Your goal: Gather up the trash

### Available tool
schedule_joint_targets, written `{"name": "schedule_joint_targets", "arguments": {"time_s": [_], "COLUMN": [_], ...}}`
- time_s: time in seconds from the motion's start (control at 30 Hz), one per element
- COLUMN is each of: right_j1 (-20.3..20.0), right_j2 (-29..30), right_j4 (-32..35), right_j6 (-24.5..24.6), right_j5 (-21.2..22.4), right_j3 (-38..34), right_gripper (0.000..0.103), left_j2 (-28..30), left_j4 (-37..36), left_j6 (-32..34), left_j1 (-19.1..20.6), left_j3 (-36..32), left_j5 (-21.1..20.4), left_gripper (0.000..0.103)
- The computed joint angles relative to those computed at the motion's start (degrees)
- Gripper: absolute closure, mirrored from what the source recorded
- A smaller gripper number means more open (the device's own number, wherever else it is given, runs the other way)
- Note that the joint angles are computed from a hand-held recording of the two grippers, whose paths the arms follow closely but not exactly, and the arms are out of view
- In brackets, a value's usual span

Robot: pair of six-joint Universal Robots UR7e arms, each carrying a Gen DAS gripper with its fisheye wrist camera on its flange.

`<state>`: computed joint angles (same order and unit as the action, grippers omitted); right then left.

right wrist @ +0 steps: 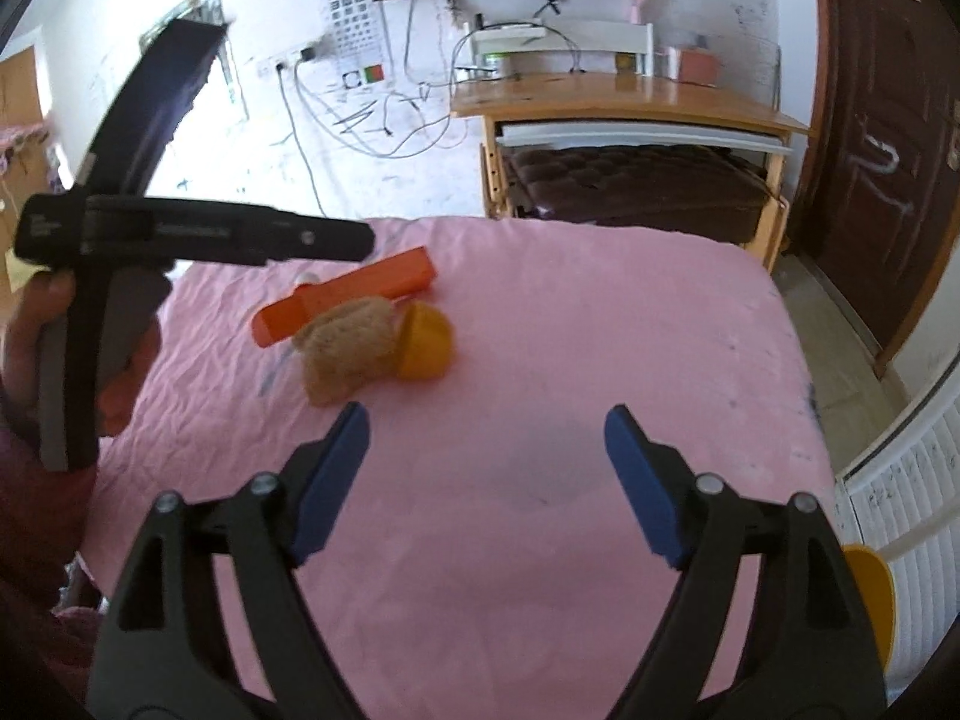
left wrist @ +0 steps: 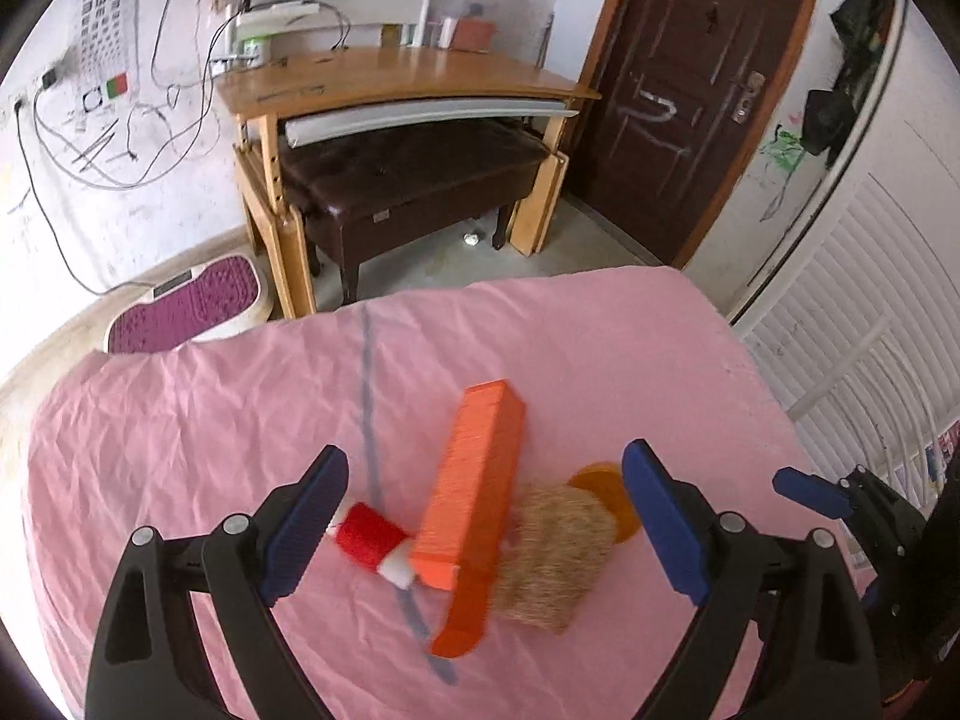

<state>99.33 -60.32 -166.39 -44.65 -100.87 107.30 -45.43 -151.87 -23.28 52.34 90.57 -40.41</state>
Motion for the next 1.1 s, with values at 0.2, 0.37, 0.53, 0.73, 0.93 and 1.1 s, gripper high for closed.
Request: {"name": "schedule_joint_targets", "arguments": {"time_s": [0.2, 0.37, 0.53, 0.73, 0.93, 1.1], "right_j1": [1.6, 2.5, 3.1, 3.5, 3.8, 3.4], "right_j2": [2.3, 4.0, 5.5, 7.2, 9.3, 10.1], "right_j4": [0.3, 0.3, 0.2, 0.7, 0.7, 1.5], "right_j6": [0.3, 0.6, 1.6, 4.6, 7.5, 10.2], "right_j5": [-1.2, -2.9, -3.7, -3.6, -5.0, -6.1], "right_j3": [-1.5, -2.9, -4.5, -6.6, -9.1, -10.7], "right_gripper": [0.025, 0.025, 0.025, 0.019, 0.019, 0.034], "left_j2": [1.9, 4.7, 5.7, 3.6, 2.5, 2.6], "left_j4": [1.3, 6.8, 8.1, 6.4, 5.8, 5.3], "left_j6": [2.9, 4.3, 4.7, 2.6, 1.1, 1.3], "left_j1": [1.6, 2.3, 2.9, 3.8, 3.9, 3.8], "left_j3": [-2.6, -7.2, -7.9, -5.9, -4.1, -3.8], "left_j5": [0.8, 1.6, 1.2, 1.2, 2.2, 2.3], "left_gripper": [0.017, 0.056, 0.084, 0.085, 0.085, 0.085]}}
